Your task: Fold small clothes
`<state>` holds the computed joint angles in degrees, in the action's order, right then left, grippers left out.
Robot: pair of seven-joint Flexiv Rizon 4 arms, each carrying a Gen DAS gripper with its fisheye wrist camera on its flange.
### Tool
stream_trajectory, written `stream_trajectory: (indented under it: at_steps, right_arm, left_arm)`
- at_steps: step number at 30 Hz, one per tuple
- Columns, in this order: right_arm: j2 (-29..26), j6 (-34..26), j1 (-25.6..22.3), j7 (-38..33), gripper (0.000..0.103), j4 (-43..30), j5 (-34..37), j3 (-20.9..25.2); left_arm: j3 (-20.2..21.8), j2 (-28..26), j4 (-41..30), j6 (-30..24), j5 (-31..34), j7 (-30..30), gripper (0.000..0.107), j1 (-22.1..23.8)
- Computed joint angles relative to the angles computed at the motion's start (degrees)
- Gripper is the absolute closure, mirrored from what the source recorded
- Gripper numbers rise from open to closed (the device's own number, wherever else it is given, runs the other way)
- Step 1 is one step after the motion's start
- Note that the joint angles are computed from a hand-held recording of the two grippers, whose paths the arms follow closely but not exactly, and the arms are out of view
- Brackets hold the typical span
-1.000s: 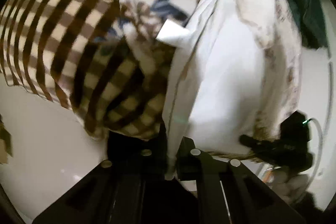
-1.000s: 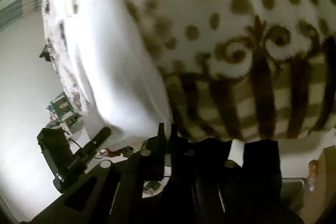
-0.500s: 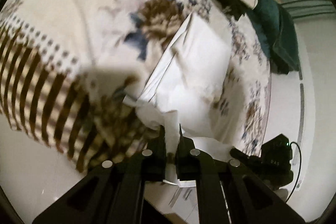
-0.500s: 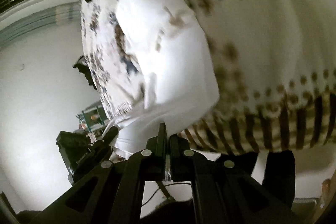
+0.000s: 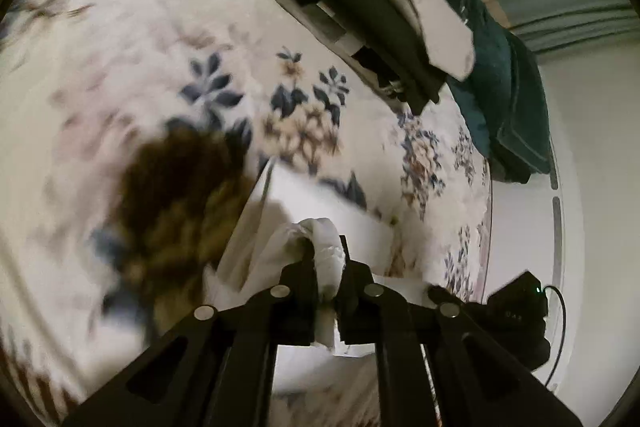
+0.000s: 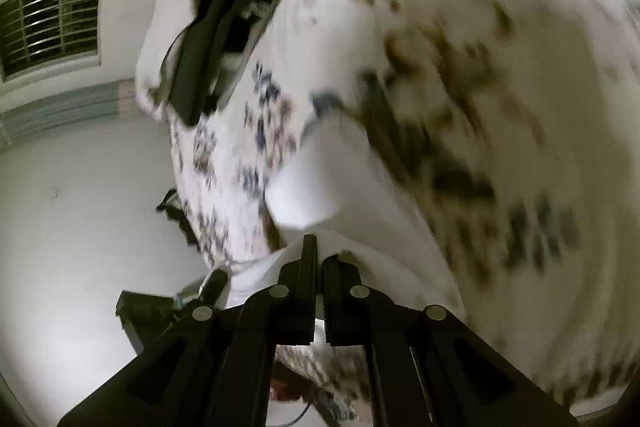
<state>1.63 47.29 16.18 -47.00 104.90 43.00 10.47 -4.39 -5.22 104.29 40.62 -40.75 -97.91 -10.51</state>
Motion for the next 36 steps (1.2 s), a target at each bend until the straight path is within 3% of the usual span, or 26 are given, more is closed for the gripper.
stream_trajectory:
  at_steps: [3, 4, 7, 8, 14, 18, 19, 20, 21, 22, 25, 29, 30, 31, 32, 34, 36]
  right_arm:
    - [-7.8, -0.7, -0.9, -4.7, 0.099, -6.6, 2.1, -1.4]
    - [-9.8, -0.7, -1.7, -6.1, 0.093, -8.4, 3.1, -1.2]
    - [-12.6, -0.4, -3.3, -7.5, 0.05, -10.8, 2.6, 0.2]
    - [-12.0, 1.2, -3.3, -7.0, 0.046, -9.8, 0.6, 0.6]
    - [-9.6, -4.2, -3.7, -4.2, 0.046, -5.9, -7.3, 1.3]
    - [-13.2, -4.5, -4.3, -6.3, 0.046, -7.7, -3.9, 1.6]
    - [-14.1, -2.9, -4.4, -7.4, 0.051, -8.3, -2.7, 1.8]
    - [-15.0, -0.7, -4.1, -7.7, 0.085, -8.7, -2.7, 2.0]
    - [-15.5, 1.5, -3.6, -7.3, 0.1, -8.9, -3.9, 2.0]
    - [-16.4, 2.2, -3.2, -6.4, 0.099, -10.0, -5.6, 1.9]
    - [-17.6, 3.9, -1.7, -1.9, 0.1, -10.9, -12.6, 1.3]
    - [-19.7, -2.1, -1.9, 1.5, 0.098, -13.6, -19.2, 1.3]
    - [-20.2, -4.5, -2.9, 1.1, 0.097, -14.7, -18.0, 1.9]
    - [-20.2, -5.8, -3.8, 0.6, 0.092, -15.2, -16.2, 2.5]
    - [-19.3, -6.5, -5.0, -0.6, 0.077, -14.6, -13.9, 3.3]
    - [-16.6, -7.1, -6.0, -2.1, 0.051, -12.4, -11.7, 3.8]
    - [-12.4, -7.5, -6.9, -3.7, 0.048, -8.5, -8.3, 4.2]
  left_arm:
    - [-0.3, -4.9, -3.9, 0.2, 0.7, -0.2, 0.062, 1.4]
    - [-0.3, -5.4, -4.0, 0.8, 0.0, 0.0, 0.053, 1.8]
    - [0.1, -5.5, -3.4, 1.2, 0.3, 0.5, 0.05, 2.9]
    - [0.5, -5.1, -3.1, 0.7, 1.4, 0.4, 0.05, 3.2]
    - [0.7, -4.7, -0.8, -4.0, 4.5, 2.5, 0.05, 4.0]
    - [-1.1, -7.6, -1.8, -1.9, 0.3, 6.5, 0.05, 3.5]
    - [-1.8, -8.3, -2.0, -0.3, -1.2, 8.5, 0.05, 3.3]
    - [-2.1, -9.0, -2.5, 1.0, -0.9, 9.6, 0.055, 2.9]
    - [-2.0, -9.5, -3.3, 1.9, 0.5, 9.9, 0.088, 2.5]
    - [-2.0, -10.2, -4.4, 1.6, 2.2, 10.2, 0.103, 2.4]
    - [-1.5, -10.8, -5.0, 2.1, 3.2, 9.8, 0.104, 2.9]
    - [-2.0, -11.0, -3.9, -1.8, -3.3, 9.5, 0.101, 5.7]
    - [-2.0, -10.3, -3.0, -3.1, -5.7, 9.4, 0.098, 6.3]
    - [-1.7, -9.6, -2.4, -4.0, -6.2, 9.3, 0.089, 6.4]
    - [-1.4, -8.4, -1.6, -5.3, -6.5, 10.0, 0.083, 6.6]
    - [-0.8, -5.7, 0.8, -7.2, -8.2, 11.8, 0.053, 6.6]
    - [0.2, -1.8, 4.6, -8.3, -9.8, 12.5, 0.049, 5.9]
